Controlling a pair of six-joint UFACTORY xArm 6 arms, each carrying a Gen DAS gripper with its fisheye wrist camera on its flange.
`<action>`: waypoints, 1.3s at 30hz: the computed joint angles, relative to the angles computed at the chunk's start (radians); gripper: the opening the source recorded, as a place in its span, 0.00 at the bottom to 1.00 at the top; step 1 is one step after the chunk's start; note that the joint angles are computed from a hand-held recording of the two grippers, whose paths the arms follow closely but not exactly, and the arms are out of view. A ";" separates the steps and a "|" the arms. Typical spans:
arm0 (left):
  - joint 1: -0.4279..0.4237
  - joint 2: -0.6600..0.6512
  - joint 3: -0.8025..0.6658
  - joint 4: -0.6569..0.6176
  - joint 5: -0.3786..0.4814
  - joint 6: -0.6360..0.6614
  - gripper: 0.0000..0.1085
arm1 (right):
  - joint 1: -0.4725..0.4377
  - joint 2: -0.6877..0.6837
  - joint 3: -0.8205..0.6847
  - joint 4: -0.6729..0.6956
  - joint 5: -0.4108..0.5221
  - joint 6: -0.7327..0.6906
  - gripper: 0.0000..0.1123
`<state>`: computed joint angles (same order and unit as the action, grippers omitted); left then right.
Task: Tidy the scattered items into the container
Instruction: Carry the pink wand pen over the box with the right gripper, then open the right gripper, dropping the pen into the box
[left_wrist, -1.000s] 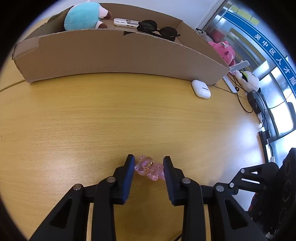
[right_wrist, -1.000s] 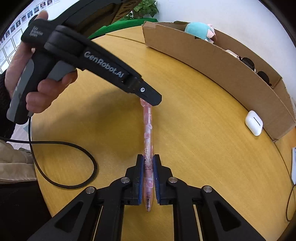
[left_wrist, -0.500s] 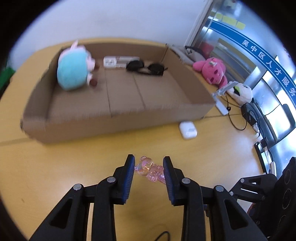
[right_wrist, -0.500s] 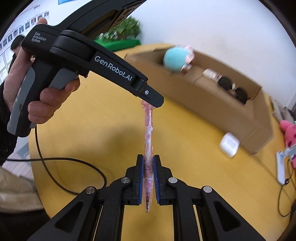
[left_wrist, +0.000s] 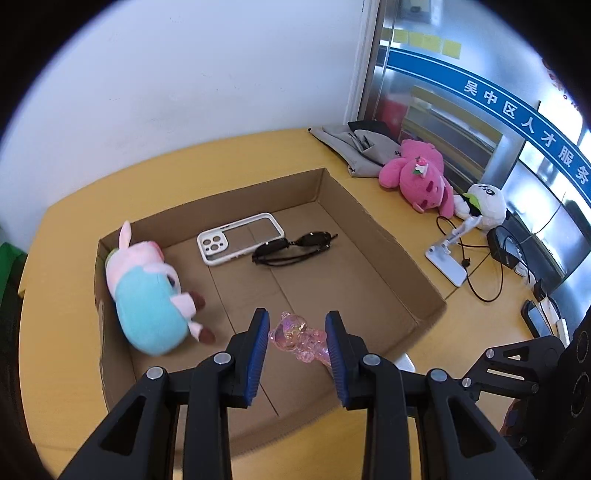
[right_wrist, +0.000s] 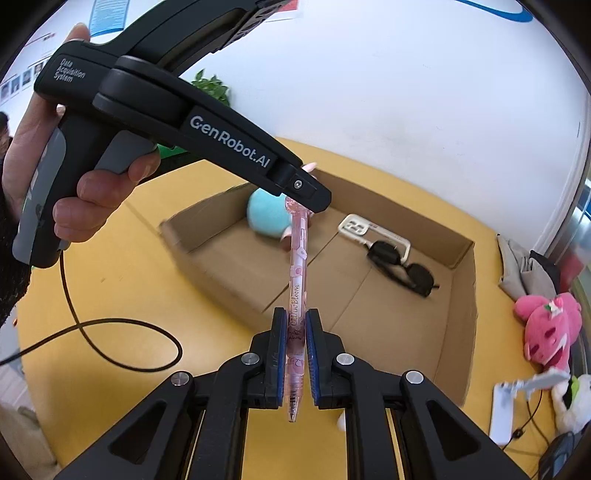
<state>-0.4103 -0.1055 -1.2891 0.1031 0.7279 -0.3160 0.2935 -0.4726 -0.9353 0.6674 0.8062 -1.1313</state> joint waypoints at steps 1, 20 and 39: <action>0.021 0.038 -0.043 -0.028 0.015 0.038 0.28 | 0.008 0.053 -0.047 -0.009 -0.003 0.019 0.09; 0.204 0.790 -0.876 -0.215 0.480 0.144 0.27 | 0.046 0.800 -0.780 -0.221 0.352 0.455 0.10; 0.189 0.573 -0.533 -0.144 0.239 -0.014 0.16 | 0.068 0.754 -0.686 -0.273 0.310 0.505 0.71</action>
